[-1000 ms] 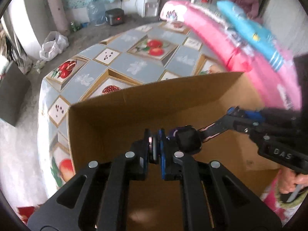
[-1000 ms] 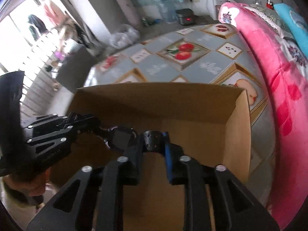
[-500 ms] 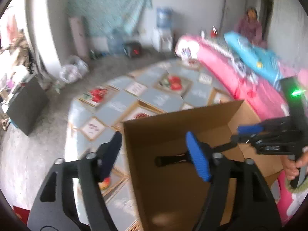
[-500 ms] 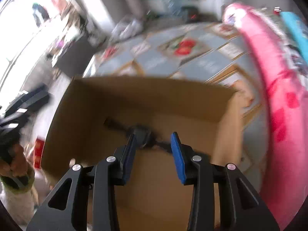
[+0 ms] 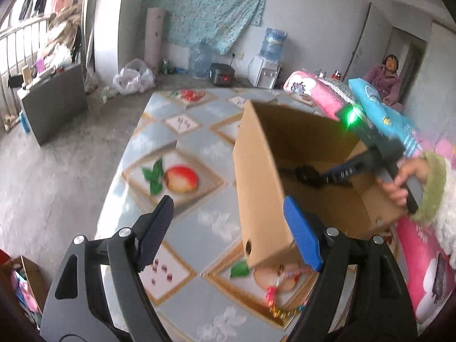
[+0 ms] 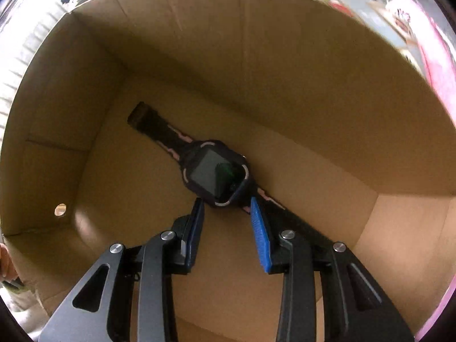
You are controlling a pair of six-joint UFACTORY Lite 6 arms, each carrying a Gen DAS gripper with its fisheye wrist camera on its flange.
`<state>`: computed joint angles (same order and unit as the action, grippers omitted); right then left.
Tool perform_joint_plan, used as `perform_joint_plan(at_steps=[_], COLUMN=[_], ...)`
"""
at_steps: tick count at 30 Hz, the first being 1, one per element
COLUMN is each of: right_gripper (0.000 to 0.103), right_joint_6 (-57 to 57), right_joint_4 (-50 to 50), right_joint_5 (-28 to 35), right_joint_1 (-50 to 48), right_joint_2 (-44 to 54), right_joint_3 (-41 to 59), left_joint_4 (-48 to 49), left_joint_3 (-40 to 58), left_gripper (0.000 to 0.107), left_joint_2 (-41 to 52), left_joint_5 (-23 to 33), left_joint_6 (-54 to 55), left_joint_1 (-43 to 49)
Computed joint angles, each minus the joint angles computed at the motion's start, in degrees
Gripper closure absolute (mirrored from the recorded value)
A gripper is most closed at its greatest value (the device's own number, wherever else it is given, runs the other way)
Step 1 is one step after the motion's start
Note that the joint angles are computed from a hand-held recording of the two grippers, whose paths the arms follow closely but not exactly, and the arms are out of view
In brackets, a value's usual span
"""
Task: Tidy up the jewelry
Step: 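Open the right tool and release the watch inside the box, then withdraw the right tool from the box and back away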
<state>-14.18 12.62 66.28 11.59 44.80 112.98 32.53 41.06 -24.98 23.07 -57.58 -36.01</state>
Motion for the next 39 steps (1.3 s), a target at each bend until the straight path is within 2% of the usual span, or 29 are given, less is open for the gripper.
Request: perform_joint_plan(at_steps=[3, 7, 10, 13, 16, 20, 22, 24, 27, 32, 34, 39], right_gripper=[0.070, 0.070, 0.069, 0.069, 0.069, 0.062, 0.061, 0.061, 0.061, 0.061, 0.061, 0.061], right_joint_6=[0.3, -1.3, -1.5, -3.0, -5.2, -14.8, -18.8, -21.6, -27.4, -27.7, -26.1, -18.0], right_joint_4=[0.7, 1.7, 1.6, 5.9, 8.7, 18.4, 22.9, 25.5, 31.3, 32.3, 31.6, 28.0], right_joint_5=[-0.2, -3.9, -6.6, -5.6, -5.8, -6.1, -6.3, -3.4, 1.7, 2.5, -0.5, -8.4], right_joint_1=[0.4, 1.5, 1.5, -0.9, -3.8, -11.7, -14.8, -18.7, -27.3, -31.6, -30.4, -24.4], right_joint_2=[1.0, 0.3, -1.4, -5.2, -14.2, -35.2, -46.3, -54.1, -67.7, -80.6, -81.9, -83.8], right_joint_3=[1.5, 0.6, -0.8, -2.6, -8.4, -24.6, -34.6, -40.5, -54.5, -72.0, -76.7, -83.3], left_joint_4=[3.7, 4.1, 9.5, 10.3, 11.4, 17.4, 18.3, 19.7, 20.7, 24.4, 26.7, 32.0], left_joint_3=[-3.6, -6.6, -7.0, -7.5, -9.2, -11.0, -11.9, -13.4, -14.2, -12.0, -10.0, -5.8], left_gripper=[0.032, 0.032, 0.032, 0.032, 0.031, 0.028, 0.027, 0.025, 0.025, 0.025, 0.025, 0.025], left_joint_2=[-2.3, -3.8, -4.1, -5.3, -8.9, -13.5, -15.4, -16.9, -16.0, -6.7, -2.6, 4.4], left_joint_5=[0.3, -1.1, 1.1, 2.2, 2.8, 9.7, 12.0, 14.2, 14.8, 10.1, 8.9, 10.3], left_joint_6=[-5.0, -6.9, -14.2, -16.3, -17.9, -24.9, -26.5, -29.8, -33.5, -39.7, -41.9, -45.8], left_joint_1=[-1.2, -2.4, -5.4, -6.4, -7.5, -13.8, -16.7, -20.7, -24.9, -26.8, -26.9, -28.7])
